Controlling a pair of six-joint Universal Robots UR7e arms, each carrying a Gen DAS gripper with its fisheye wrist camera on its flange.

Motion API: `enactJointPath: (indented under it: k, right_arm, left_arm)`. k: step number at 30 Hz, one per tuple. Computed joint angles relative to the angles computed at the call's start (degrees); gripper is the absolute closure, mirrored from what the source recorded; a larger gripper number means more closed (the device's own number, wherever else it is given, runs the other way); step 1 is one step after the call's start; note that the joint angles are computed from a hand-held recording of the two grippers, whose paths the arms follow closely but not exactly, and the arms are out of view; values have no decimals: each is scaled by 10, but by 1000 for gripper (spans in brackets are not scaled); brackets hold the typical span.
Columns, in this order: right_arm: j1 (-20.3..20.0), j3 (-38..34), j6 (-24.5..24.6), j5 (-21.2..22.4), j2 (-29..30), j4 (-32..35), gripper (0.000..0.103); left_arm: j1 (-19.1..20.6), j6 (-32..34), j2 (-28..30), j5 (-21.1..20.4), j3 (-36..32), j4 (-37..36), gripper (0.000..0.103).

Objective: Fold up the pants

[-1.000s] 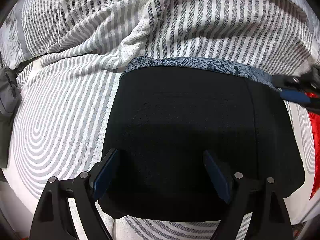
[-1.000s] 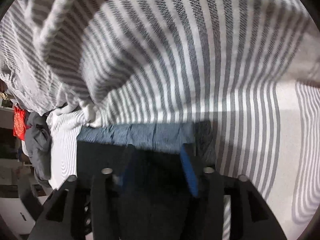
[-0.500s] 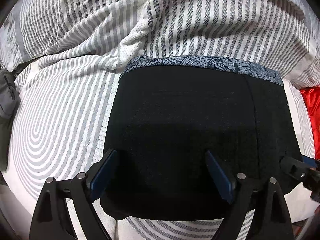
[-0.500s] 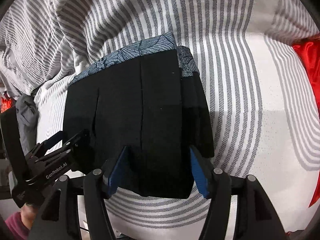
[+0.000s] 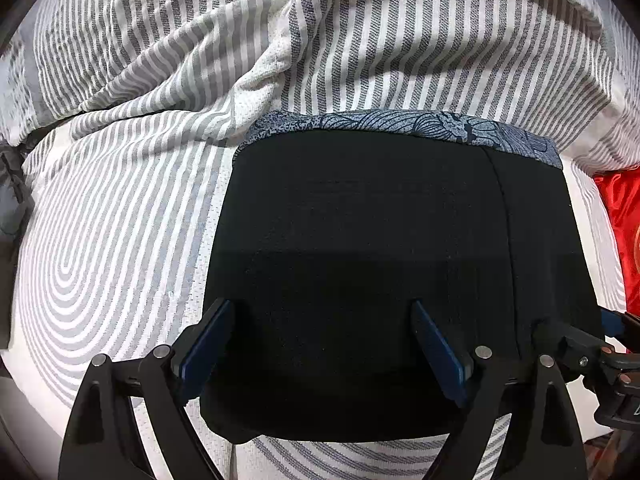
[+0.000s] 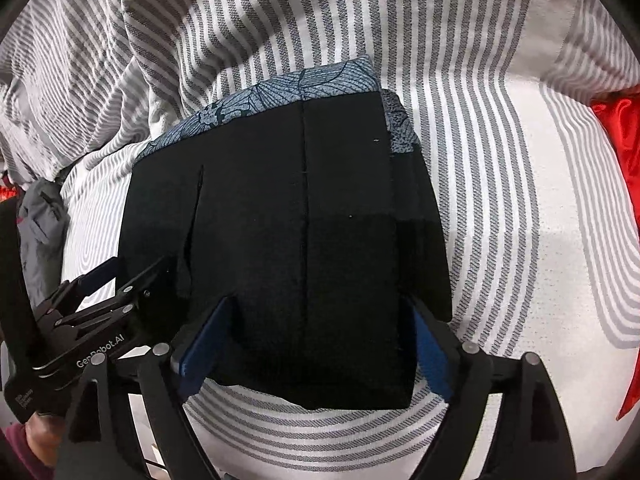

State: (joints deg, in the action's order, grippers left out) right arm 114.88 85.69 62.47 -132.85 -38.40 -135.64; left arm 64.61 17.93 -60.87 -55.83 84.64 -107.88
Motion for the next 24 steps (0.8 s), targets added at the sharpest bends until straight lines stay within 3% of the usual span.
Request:
enactJointPath:
  k: [5,19,22,24]
  right_arm:
    - [-1,-2,-4,2,3,-6,6]
    - [-8,34,-25,36,-19,-70,5]
    - [-9,75,-42,58,-43,-150,5]
    - [-9,115,-69,66,-60,-241,5]
  left_arm:
    - [3,-1,6,-2,-7,4,12]
    - [4,-10,24,-4,-39,36,11]
    - [5,2,28,-17,-58,48,11]
    - [14,18,31,-61,-90,58,11]
